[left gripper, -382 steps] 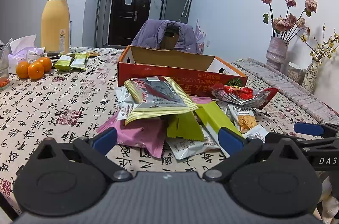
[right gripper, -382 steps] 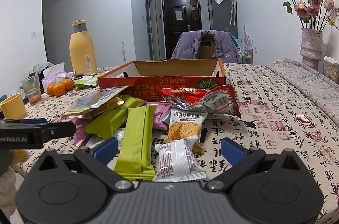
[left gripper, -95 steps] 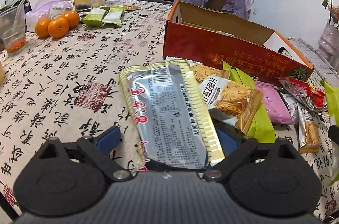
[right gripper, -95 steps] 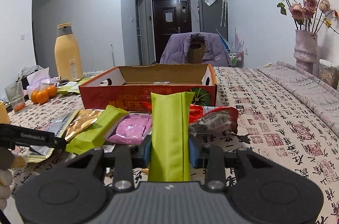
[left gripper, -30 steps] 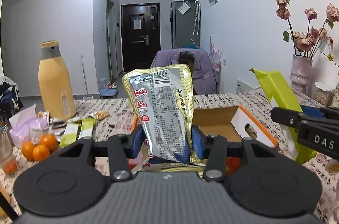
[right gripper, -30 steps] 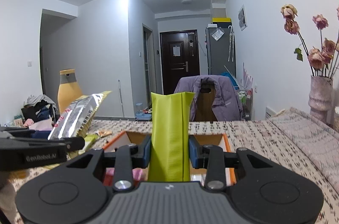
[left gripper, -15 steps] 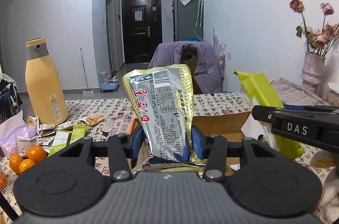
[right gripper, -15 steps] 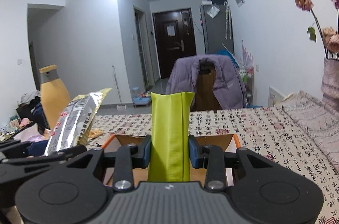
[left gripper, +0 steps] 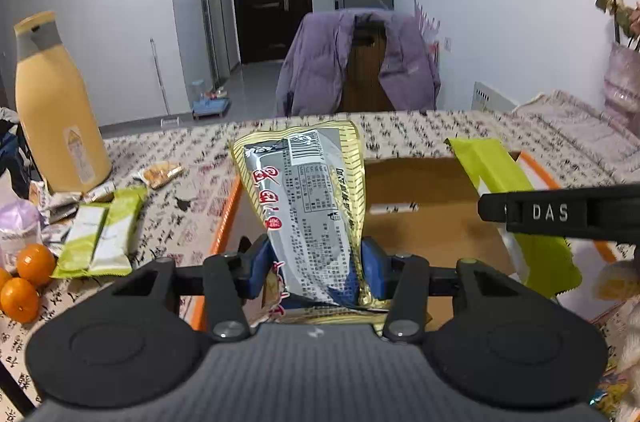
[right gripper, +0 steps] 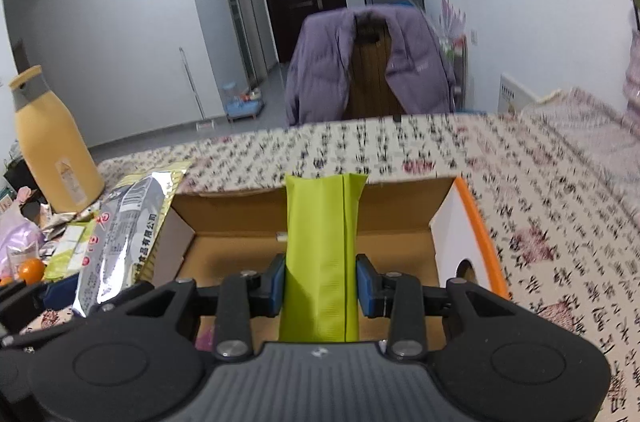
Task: Organize snacks
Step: 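Open both grippers to drop the green bar and silver wrapper into the box, then move both grippers back to the snack pile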
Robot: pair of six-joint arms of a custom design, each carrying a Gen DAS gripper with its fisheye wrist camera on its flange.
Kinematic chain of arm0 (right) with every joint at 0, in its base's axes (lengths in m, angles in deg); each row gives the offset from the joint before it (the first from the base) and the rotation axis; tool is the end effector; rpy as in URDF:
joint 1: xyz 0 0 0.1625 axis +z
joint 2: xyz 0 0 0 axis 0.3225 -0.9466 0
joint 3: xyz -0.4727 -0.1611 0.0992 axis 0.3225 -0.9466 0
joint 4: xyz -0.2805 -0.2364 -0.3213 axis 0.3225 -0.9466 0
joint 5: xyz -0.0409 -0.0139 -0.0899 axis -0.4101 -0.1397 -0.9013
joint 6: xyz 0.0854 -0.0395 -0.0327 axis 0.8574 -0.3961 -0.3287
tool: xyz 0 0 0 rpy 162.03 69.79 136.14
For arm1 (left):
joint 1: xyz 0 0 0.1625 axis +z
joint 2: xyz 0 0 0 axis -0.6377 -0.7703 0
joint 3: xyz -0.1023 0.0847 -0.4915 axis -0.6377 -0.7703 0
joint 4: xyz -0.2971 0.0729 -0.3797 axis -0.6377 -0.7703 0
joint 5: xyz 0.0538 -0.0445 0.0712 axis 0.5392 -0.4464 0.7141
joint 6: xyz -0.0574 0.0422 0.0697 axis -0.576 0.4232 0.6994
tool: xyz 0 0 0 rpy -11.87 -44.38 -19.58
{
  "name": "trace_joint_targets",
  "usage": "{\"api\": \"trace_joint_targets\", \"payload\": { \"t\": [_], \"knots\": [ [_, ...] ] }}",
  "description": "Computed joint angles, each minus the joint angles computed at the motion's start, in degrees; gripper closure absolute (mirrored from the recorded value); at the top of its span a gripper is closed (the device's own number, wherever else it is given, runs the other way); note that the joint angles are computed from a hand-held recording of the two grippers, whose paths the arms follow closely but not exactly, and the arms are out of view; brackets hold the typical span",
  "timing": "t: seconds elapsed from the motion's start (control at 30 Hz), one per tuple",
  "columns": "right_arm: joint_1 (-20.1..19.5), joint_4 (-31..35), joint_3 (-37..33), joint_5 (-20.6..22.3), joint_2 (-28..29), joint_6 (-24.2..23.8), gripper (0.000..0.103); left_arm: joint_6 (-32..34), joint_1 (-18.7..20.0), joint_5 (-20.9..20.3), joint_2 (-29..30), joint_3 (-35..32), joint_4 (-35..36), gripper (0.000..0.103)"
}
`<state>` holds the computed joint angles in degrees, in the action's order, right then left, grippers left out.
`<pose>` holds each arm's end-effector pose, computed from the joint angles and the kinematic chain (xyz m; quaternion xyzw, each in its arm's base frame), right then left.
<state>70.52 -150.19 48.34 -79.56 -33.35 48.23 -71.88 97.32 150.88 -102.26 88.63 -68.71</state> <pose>0.0625 -0.7164 0.1899 -0.0758 -0.7885 0.4957 0.3560 -0.2676 -0.7567 -0.0385 0.4317 0.8193 -0.3068 0.2195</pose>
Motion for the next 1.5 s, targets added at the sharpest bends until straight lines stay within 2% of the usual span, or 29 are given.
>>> {"api": "trace_joint_targets", "payload": {
  "t": [0.23, 0.33, 0.37, 0.4, 0.47, 0.53, 0.67, 0.77, 1.13, 1.5],
  "knots": [
    [-0.9, 5.2, -1.1, -1.0, 0.2, 3.3, 0.068, -1.3, 0.6, -0.3, 1.8, -2.4, 3.2, 0.054],
    [-1.2, 6.8, -0.8, -0.5, -0.2, 4.4, 0.066, -1.1, 0.5, -0.4, 1.8, -2.3, 3.4, 0.050],
    [-1.2, 6.2, -0.6, -0.4, -0.3, 4.0, 0.064, -0.7, 0.6, 0.0, 1.5, -1.8, 3.0, 0.045],
    [-1.2, 5.5, -0.3, -0.1, -0.4, 3.8, 0.060, -0.2, 0.5, 0.1, 1.1, -1.0, 2.0, 0.040],
    [-1.1, 4.3, 0.5, 0.5, -0.9, 4.1, 0.042, 0.5, 0.4, 0.1, 0.2, 0.4, 0.2, 0.037],
    [-0.9, 1.9, 1.7, 1.2, -1.4, 3.5, 0.035, 0.2, 0.5, 0.7, -0.5, 1.3, -0.4, 0.031],
    [-0.5, -3.2, 4.0, 2.1, -2.3, 1.8, 0.006, -0.6, 0.7, 1.9, -3.2, 4.9, -4.4, 0.000],
    [-0.1, -6.0, 5.4, 2.2, -2.8, 0.6, 0.000, -1.8, 0.9, 3.5, -4.8, 6.7, -5.4, 0.000],
    [1.5, -13.4, 10.9, 3.1, -3.7, -2.2, 0.000, -3.1, 0.7, 5.2, -10.4, 13.8, -8.0, 0.000],
    [3.8, -28.7, 19.0, 5.5, -2.1, -8.8, 0.000, -3.3, 1.4, 10.1, -19.3, 26.5, -16.0, 0.000]
  ]
}}
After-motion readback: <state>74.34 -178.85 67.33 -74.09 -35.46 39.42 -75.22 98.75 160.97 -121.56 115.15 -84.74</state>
